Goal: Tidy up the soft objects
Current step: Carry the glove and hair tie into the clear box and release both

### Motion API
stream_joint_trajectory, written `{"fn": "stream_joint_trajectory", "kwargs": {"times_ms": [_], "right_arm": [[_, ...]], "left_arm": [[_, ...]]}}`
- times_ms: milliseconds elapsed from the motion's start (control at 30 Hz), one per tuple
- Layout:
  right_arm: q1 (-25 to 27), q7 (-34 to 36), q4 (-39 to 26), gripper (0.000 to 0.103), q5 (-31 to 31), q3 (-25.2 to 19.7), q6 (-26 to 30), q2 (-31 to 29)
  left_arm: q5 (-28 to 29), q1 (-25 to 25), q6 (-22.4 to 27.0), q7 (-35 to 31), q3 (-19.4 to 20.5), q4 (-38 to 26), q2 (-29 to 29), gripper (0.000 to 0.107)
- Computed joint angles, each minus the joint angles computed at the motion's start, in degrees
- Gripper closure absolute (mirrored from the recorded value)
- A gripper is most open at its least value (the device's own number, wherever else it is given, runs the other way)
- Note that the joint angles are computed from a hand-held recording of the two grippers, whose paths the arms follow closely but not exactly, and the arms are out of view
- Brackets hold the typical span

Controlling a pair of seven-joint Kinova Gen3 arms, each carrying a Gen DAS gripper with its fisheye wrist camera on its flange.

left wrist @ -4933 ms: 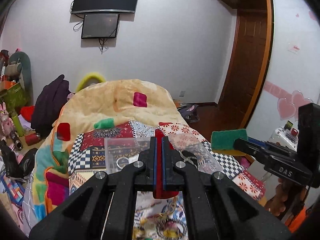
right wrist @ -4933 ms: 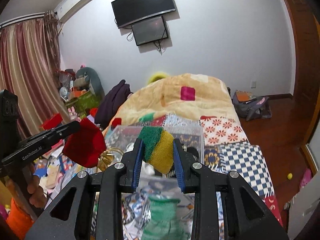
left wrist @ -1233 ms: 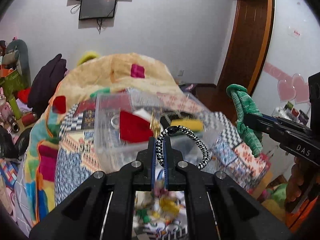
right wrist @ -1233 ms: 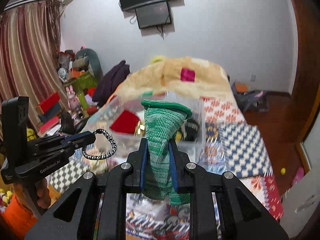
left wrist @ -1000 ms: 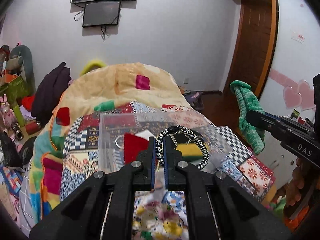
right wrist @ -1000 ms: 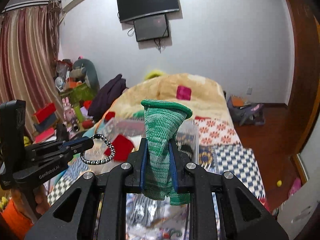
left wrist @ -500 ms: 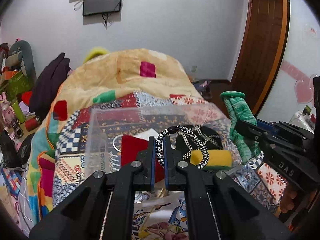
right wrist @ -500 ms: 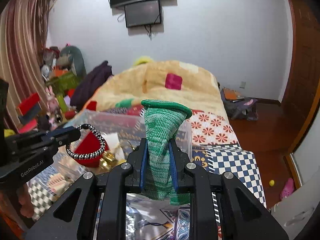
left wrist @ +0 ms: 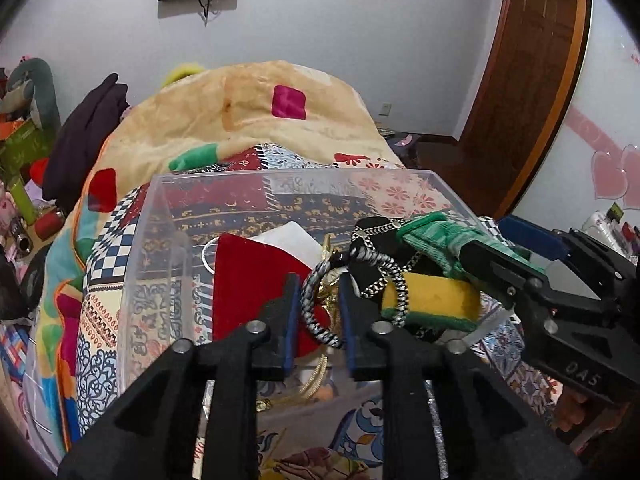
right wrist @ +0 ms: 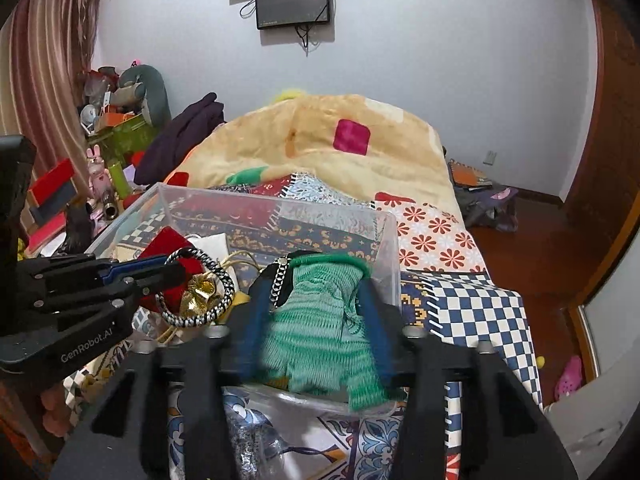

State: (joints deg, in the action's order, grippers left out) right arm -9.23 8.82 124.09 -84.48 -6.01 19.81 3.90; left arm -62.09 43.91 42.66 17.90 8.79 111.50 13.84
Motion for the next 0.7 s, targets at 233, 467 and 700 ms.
{"fn": "stream_joint_trajectory", "kwargs": {"times_ms": [233, 467, 700], "right_arm": [[0.05, 6.88, 2.0, 0.027, -6.91, 1.39, 2.18, -3.39], [1.18, 8.01, 3.63, 0.015, -7.38, 3.63, 7.57, -7.57], [3.05, 11.04, 6.95, 0.0, -10.31, 5.07, 12.18, -11.8]], "left_arm": [[-4.04, 2.97, 5.36, 5.08, 2.03, 1.03, -2.51, 0.056], [-7.43, 4.97, 13.72, 9.79, 6.99, 2.03, -6.06, 0.038], [-7.57, 8.21, 22.65, 11.7, 11.41, 2.38, -7.04, 0.023]]}}
